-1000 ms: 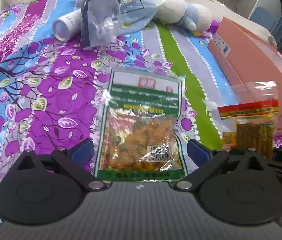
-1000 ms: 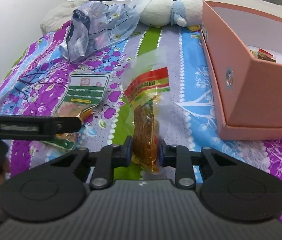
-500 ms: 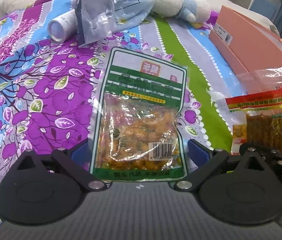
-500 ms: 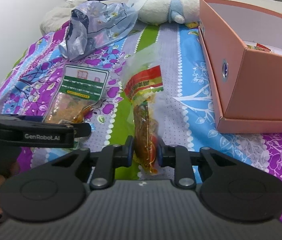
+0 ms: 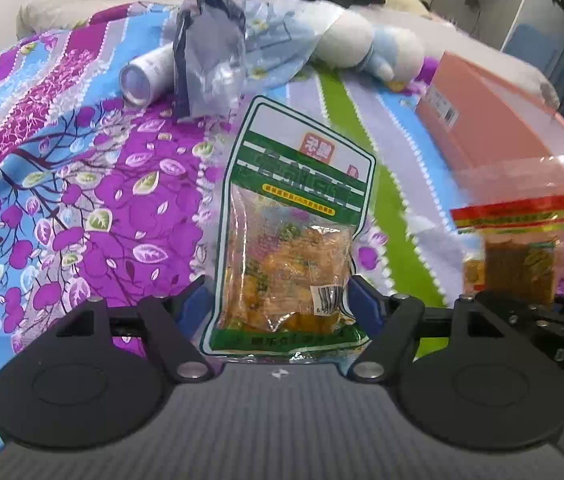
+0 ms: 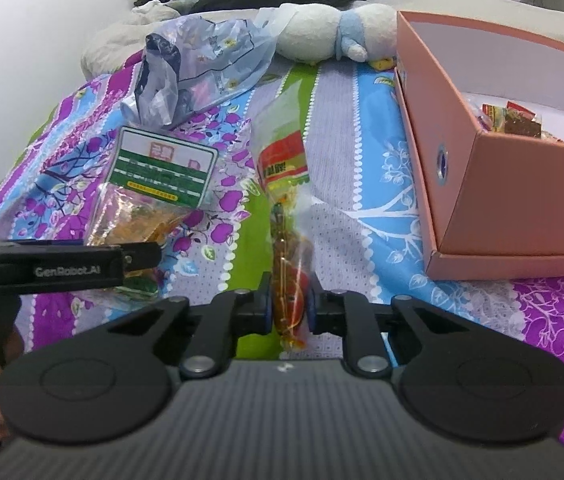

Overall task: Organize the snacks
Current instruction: 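Lift the green-labelled packet with left while right lifts the sausage packet toward the box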

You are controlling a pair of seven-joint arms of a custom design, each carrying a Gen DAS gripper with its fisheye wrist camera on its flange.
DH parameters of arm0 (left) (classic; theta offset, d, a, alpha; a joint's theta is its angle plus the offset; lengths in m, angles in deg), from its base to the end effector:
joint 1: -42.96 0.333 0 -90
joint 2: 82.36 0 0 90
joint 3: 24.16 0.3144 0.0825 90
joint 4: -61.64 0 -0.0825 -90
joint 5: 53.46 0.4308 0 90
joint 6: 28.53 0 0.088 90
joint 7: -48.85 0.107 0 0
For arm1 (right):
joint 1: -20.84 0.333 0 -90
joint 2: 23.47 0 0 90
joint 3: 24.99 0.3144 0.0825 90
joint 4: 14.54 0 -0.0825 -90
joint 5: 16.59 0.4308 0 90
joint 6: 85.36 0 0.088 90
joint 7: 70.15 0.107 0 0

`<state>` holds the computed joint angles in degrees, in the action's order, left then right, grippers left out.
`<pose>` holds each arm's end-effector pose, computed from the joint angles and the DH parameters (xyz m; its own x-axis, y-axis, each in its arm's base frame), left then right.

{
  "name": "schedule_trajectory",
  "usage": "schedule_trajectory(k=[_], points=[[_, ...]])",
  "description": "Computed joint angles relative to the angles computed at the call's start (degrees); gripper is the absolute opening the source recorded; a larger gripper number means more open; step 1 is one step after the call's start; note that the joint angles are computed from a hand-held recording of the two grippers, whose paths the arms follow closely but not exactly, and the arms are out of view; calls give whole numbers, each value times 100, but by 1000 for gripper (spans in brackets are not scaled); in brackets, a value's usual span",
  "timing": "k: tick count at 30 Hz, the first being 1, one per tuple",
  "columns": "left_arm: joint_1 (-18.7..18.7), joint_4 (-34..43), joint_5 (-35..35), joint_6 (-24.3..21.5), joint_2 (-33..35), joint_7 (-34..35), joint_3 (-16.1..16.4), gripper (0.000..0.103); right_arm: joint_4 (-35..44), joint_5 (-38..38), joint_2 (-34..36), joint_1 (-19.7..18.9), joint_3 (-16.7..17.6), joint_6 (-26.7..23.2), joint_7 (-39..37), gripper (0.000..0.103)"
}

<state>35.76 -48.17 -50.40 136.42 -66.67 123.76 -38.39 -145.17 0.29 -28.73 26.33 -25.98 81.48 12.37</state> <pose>0.6531 -0.2475 0.4092 -0.1866 -0.9640 0.1892 -0.7884 0.0320 -0.6144 0.5872 0.0282 0.4475 0.0053 -0.9880 -0.1546 -0.7508 0.0981 -0.6532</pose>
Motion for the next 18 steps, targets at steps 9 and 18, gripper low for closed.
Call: schedule_trajectory(k=[9, 18], points=[[102, 119, -478, -29, -213, 329, -208, 78, 180, -284, -93, -85, 6, -118, 298, 19], [2, 831, -831, 58, -53, 564, -308, 78, 469, -488, -195, -227, -17, 227, 389, 19]])
